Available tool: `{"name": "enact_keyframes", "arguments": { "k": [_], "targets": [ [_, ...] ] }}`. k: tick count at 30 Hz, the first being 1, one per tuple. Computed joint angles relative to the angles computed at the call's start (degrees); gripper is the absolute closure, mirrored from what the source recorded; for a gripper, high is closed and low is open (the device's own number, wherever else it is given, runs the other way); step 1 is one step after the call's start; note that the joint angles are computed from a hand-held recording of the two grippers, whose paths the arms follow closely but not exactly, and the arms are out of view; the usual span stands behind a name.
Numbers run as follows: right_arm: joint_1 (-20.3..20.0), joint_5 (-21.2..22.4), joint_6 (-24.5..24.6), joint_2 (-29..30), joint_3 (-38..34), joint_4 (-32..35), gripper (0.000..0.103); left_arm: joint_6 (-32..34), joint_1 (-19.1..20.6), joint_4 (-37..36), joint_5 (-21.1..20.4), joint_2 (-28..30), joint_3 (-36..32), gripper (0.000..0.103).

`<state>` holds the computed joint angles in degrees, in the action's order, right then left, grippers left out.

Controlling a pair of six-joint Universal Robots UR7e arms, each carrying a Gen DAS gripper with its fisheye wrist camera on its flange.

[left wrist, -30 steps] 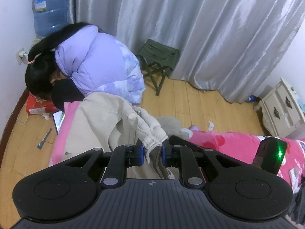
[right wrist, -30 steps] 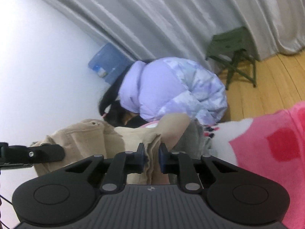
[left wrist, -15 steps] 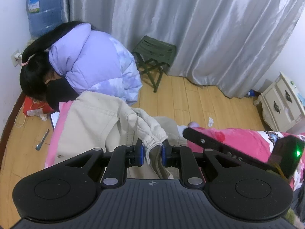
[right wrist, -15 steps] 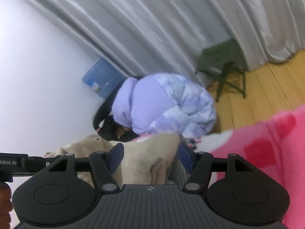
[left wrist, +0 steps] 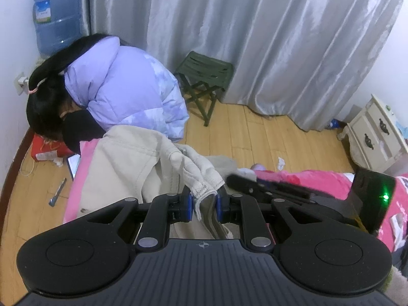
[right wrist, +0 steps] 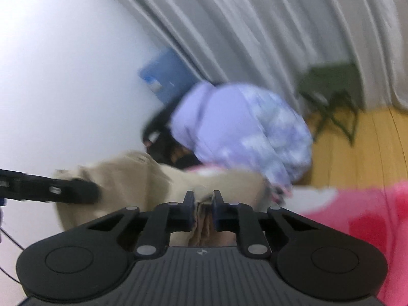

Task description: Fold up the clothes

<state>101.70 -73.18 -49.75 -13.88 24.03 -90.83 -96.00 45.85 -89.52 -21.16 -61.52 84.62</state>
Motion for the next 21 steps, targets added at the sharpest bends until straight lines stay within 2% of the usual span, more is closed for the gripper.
{"name": "enact_keyframes", "arguments": {
  "k": [2,5,8,11,13,15,18,20,21],
  "targets": [
    [0.2,0.1,-0.6,-0.5,2.4,-2.5,0.088,2.2,0.6,-1.9,-0.2,0.5,-0.3,0.087],
    [-0.6,0.9,6.6,3.4,-3.2,-0.5,0.089,8.0,2.1,-6.4,-0.6,1.9,-1.4,0.087],
    [-1.9,2.7,11.3,5.1,-6.1,1.5,0.09,15.9,4.2,-15.0,-1.6,3.7,-1.7,0.087],
    [-3.8,5.3,18.3,7.3,-11.8,6.4,0.089,20.8,6.4,-20.9,-3.9,5.1,-1.9,0.087],
    [-4.9,5.4,22.0,5.7,-10.1,5.2,0.084,22.7,7.6,-21.7,-5.7,6.0,-2.5,0.085],
    [-5.8,4.2,23.2,1.7,-4.5,1.3,0.083,24.2,8.6,-22.4,-7.4,6.6,-3.0,0.078],
    [-7.1,0.8,24.6,-2.6,-0.6,1.8,0.079,25.2,8.9,-24.2,-9.0,6.4,-3.2,0.063],
    [-7.7,-1.5,24.7,-5.4,2.1,2.3,0.076,23.5,8.5,-24.5,-9.1,6.0,-3.2,0.046],
    [-7.7,-1.8,24.3,-6.5,3.4,3.1,0.076,22.7,8.3,-24.7,-9.1,5.8,-3.1,0.045]
  ]
}}
